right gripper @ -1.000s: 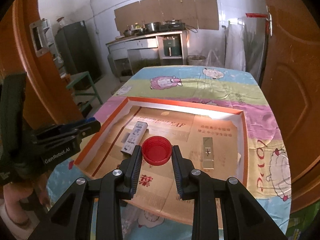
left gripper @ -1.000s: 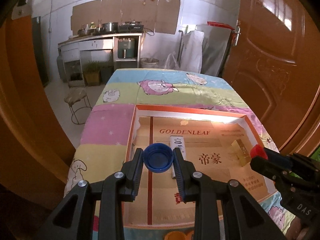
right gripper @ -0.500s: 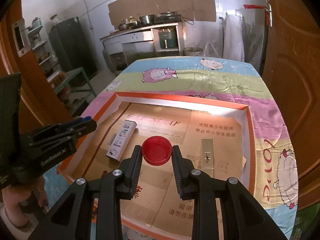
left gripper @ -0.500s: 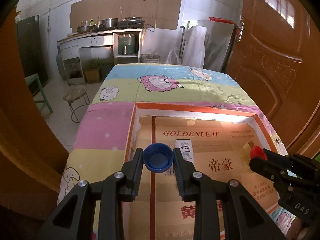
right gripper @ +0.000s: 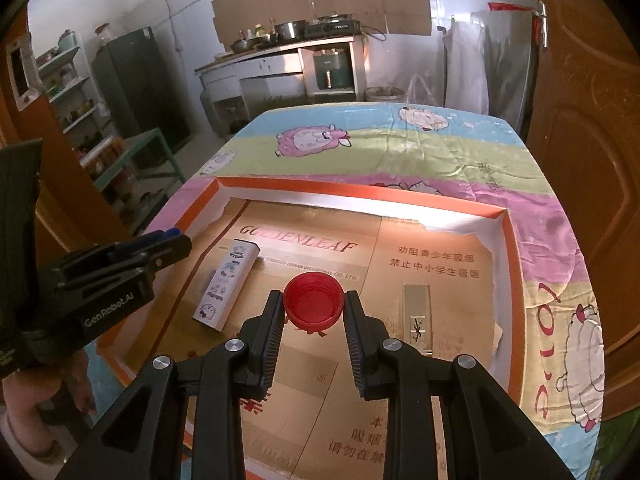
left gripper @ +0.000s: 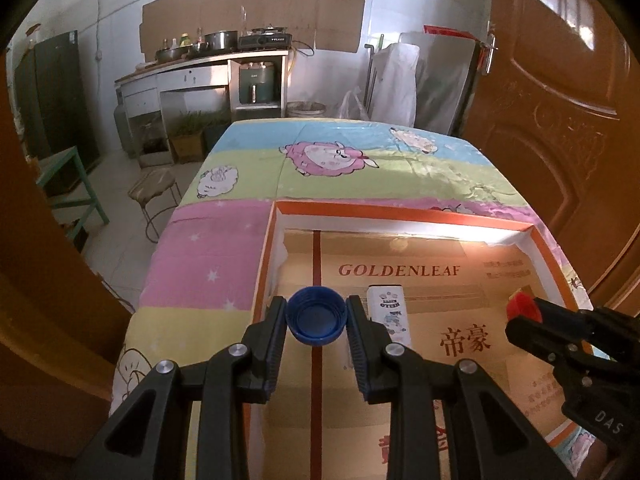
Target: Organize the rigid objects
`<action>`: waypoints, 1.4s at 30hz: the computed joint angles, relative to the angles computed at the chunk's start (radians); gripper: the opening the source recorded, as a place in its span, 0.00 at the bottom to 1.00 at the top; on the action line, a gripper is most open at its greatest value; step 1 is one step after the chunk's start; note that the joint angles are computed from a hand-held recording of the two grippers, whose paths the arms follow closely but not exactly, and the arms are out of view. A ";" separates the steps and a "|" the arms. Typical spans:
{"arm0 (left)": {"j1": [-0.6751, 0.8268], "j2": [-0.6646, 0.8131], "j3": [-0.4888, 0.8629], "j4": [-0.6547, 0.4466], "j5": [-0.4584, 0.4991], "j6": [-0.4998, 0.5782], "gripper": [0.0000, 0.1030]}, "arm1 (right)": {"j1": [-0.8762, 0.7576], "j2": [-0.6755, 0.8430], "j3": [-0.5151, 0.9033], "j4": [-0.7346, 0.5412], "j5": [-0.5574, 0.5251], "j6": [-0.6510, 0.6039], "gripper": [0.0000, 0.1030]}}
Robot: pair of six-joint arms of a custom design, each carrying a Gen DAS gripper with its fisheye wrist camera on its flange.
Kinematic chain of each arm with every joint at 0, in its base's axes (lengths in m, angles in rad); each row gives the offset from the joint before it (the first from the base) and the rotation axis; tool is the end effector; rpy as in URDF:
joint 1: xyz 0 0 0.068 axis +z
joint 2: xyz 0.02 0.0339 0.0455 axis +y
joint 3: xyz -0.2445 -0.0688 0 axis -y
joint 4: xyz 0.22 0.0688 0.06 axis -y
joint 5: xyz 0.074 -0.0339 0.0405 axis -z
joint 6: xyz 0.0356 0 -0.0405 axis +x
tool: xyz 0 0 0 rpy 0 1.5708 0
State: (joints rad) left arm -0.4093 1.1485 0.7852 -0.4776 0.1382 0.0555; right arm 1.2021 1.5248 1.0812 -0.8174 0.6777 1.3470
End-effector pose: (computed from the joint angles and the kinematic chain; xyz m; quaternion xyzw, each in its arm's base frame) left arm 0.1995 -0.0919 0.2330 0.2386 0.9012 -0.1261 0.3391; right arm 0.1161 0.2384 0.2206 0.1186 0.9257 0.0433 0.3566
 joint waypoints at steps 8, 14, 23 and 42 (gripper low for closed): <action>-0.004 0.041 0.011 0.016 -0.009 0.006 0.30 | -0.027 0.014 -0.004 0.023 -0.018 -0.032 0.30; -0.017 0.046 0.005 0.026 -0.025 0.015 0.30 | -0.046 0.021 -0.018 0.054 -0.036 -0.054 0.30; -0.045 0.066 -0.014 0.051 -0.049 0.012 0.30 | -0.066 0.040 -0.027 0.067 -0.065 -0.060 0.30; -0.039 0.066 -0.051 0.081 -0.032 0.029 0.35 | -0.070 0.090 -0.016 0.057 -0.073 -0.059 0.30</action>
State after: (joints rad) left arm -0.4484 1.2145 0.7345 -0.3962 0.1061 0.0847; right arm 1.1318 1.6149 1.0652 -0.7607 0.6050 1.2883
